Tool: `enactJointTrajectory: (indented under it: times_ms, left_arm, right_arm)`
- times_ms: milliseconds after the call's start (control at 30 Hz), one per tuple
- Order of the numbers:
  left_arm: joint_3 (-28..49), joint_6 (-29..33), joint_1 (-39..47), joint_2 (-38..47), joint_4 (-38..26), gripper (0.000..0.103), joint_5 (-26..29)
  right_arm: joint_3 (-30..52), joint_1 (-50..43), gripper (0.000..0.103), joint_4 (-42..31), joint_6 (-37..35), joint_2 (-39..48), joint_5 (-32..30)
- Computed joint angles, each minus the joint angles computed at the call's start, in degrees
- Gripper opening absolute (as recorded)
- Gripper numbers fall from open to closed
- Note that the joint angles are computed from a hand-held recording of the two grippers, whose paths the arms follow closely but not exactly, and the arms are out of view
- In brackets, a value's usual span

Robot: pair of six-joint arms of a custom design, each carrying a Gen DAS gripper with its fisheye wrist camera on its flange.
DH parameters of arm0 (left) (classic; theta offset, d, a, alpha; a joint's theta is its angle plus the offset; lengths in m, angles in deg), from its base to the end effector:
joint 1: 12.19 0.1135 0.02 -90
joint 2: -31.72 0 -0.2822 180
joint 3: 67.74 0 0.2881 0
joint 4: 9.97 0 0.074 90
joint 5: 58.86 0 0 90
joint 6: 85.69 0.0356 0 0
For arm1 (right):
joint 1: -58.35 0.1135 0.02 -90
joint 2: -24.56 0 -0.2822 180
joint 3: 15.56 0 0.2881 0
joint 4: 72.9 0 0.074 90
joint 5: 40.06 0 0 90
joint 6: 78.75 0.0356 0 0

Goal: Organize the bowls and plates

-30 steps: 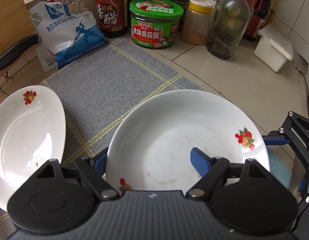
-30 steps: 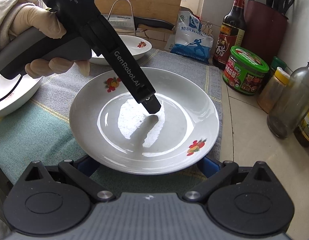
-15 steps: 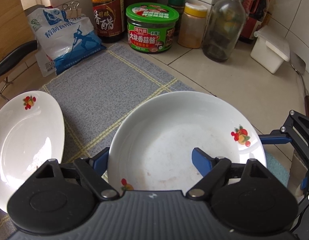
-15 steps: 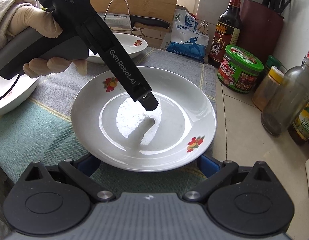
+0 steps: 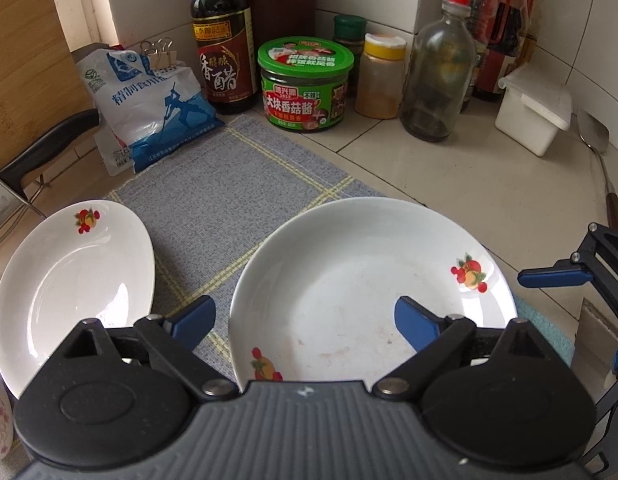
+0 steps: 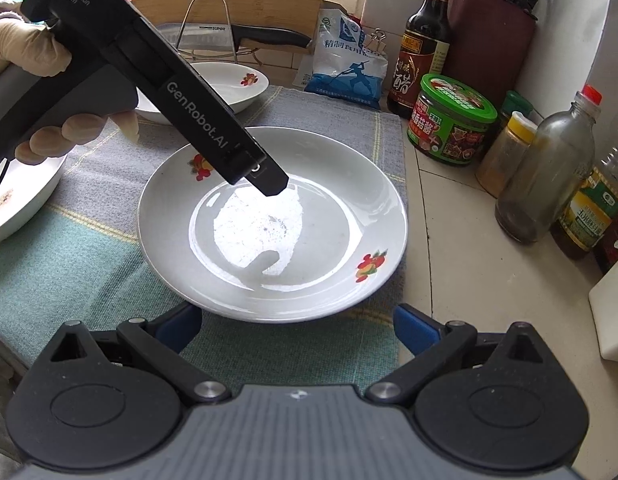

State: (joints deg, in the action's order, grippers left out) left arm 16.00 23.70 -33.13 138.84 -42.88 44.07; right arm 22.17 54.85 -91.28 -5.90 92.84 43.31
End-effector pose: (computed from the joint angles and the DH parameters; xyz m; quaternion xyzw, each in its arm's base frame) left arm 0.3967 -0.1603 0.1784 0.3585 0.8814 -0.1116 0.2866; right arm 0.2353 -0.0103 0.1468 -0.1312 0.9259 -0.0095 0.3542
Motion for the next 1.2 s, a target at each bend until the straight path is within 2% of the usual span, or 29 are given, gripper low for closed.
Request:
enactJointTrajectory:
  times_ms: [200, 367, 533, 633, 767, 867, 1000, 1200]
  left_arm:
    - [-5.07, -0.1, 0.98, -5.25, 2.31, 0.096, 2.46]
    - [-9.57, -0.68, 2.11, -11.54, 1.52, 0.096, 5.42]
    - [-18.2, -1.51, 2.98, -20.8, 5.81, 0.096, 5.51]
    - [-23.91, -3.79, 4.26, -26.9, 8.02, 0.096, 5.22]
    - [-30.67, -7.99, 6.13, -34.76, 7.89, 0.096, 2.88]
    - [-34.14, -9.89, 8.29, -39.54, 5.59, 0.096, 1.55]
    - [-37.7, -8.86, 12.1, -45.8, 2.77, 0.096, 0.03]
    - [-40.97, -4.62, 21.27, -53.98, -3.56, 0.096, 2.78]
  right_arm:
    - [-0.62, 1.89, 0.103, -3.9, 3.09, -4.68, 5.15]
    - [-2.14, 3.92, 0.103, -8.17, 6.51, -11.82, 9.4]
    - [-4.88, 6.39, 0.103, -11.05, 9.85, -19.39, 12.82]
    - [-6.32, 7.31, 0.103, -11.95, 10.16, -23.19, 13.64]
    - [-7.27, 7.49, 0.103, -12.29, 9.75, -26.31, 11.76]
    - [-7.34, 9.06, 0.103, -11.04, 8.9, -26.42, 10.65]
    - [-6.03, 12.07, 0.103, -7.67, 8.66, -22.72, 8.66]
    - [-3.46, 18.91, 0.103, -1.78, 8.87, -14.8, 8.64]
